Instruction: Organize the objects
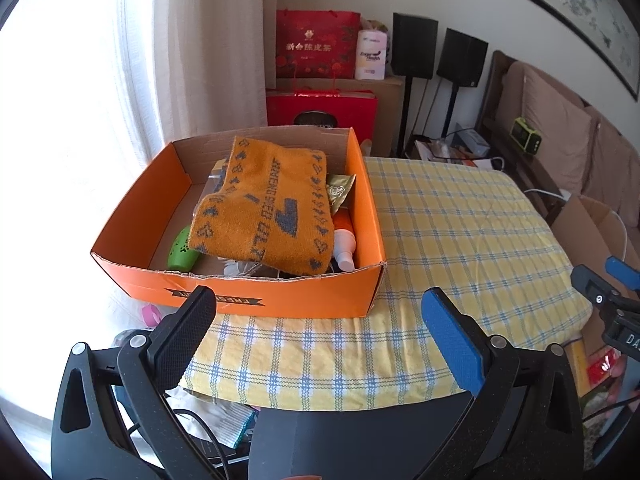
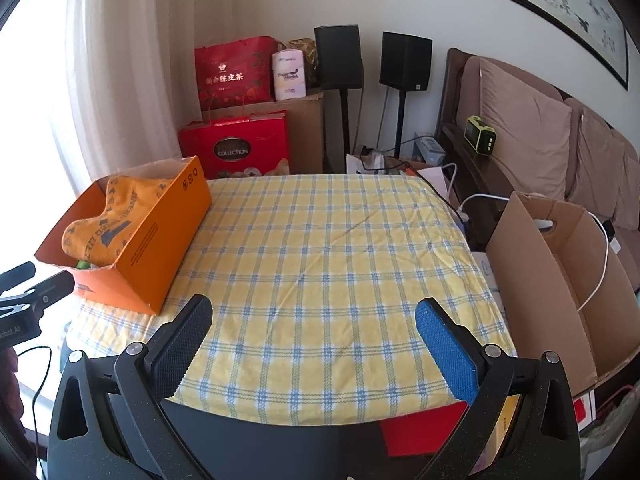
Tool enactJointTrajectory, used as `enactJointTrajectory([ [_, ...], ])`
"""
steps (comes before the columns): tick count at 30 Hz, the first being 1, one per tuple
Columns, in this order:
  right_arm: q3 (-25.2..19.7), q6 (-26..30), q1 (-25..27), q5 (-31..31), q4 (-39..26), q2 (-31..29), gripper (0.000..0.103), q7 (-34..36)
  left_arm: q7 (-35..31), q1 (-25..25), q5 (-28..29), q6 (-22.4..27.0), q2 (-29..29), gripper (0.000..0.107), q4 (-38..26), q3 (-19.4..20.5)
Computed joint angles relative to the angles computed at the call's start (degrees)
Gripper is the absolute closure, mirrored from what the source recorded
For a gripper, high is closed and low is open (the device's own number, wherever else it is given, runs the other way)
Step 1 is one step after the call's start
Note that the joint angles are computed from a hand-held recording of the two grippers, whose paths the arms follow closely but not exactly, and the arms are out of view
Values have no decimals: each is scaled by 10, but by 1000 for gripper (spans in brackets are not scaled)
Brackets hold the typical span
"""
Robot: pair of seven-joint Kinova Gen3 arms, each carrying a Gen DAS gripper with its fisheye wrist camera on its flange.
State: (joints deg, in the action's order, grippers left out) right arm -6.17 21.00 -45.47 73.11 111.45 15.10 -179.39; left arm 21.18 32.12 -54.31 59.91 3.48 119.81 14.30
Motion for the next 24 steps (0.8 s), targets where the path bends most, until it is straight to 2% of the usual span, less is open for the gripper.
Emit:
enactJointTrajectory([
  [14, 2, -2, 1, -4, 1, 0, 1, 0, 14, 0, -7, -10, -1, 5, 7, 1],
  [24, 3, -2, 0, -6, 2, 0, 1, 0, 8, 1, -3, 1, 0, 5, 3, 1],
])
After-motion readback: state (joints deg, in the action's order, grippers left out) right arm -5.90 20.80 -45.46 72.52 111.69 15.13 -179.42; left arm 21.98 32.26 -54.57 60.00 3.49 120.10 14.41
